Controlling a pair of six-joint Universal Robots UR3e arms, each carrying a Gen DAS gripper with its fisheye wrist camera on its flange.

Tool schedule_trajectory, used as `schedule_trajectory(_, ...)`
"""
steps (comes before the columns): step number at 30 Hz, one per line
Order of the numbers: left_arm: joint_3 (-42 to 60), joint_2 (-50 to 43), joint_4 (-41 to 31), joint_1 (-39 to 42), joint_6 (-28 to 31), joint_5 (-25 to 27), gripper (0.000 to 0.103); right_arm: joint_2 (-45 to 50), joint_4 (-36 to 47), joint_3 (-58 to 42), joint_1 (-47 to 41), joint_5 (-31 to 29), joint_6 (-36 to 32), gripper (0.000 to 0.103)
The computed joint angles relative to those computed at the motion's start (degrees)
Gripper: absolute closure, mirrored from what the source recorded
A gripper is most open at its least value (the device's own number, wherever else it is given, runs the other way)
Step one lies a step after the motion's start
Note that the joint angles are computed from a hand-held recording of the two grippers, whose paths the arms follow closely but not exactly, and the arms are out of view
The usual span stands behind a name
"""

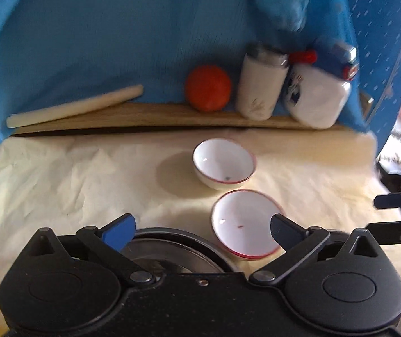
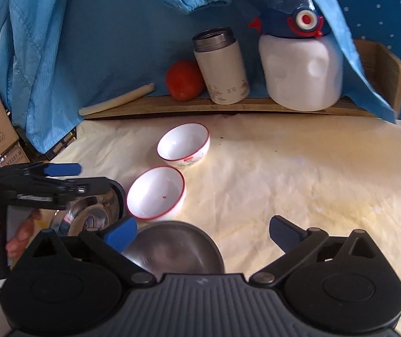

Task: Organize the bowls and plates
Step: 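Move both tools to the nearer white red-rimmed bowl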

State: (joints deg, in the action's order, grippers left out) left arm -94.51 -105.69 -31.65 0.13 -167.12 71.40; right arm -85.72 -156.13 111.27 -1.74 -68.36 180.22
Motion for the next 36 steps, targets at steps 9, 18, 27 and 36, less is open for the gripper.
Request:
schedule_trajectory(9, 16.4, -11.9, -10.5, -0.9, 3.4, 2.8, 0.001, 11.2, 3.7, -12.0, 1.8, 1.5, 0.7, 0.001)
schedule_trajectory(18, 21.6, -16.0, -14.1, -1.5, 4.9, 3.5, 0.001, 19.9, 11.8, -24.4, 5.2, -1.4, 0.5, 0.001)
schedule_trajectory(27, 23.9, -18.2, -15.9, -2.9, 7.6, 5.5, 0.001, 23.1, 15.0, -28.8, 6.5, -1.9, 1.9, 0.001)
schedule_trajectory(36, 25.4, -19.3, -17.0, -3.0, 8.5, 5.4, 0.005, 24.5, 16.4, -30.7, 7.4, -3.5, 2.2, 0.012)
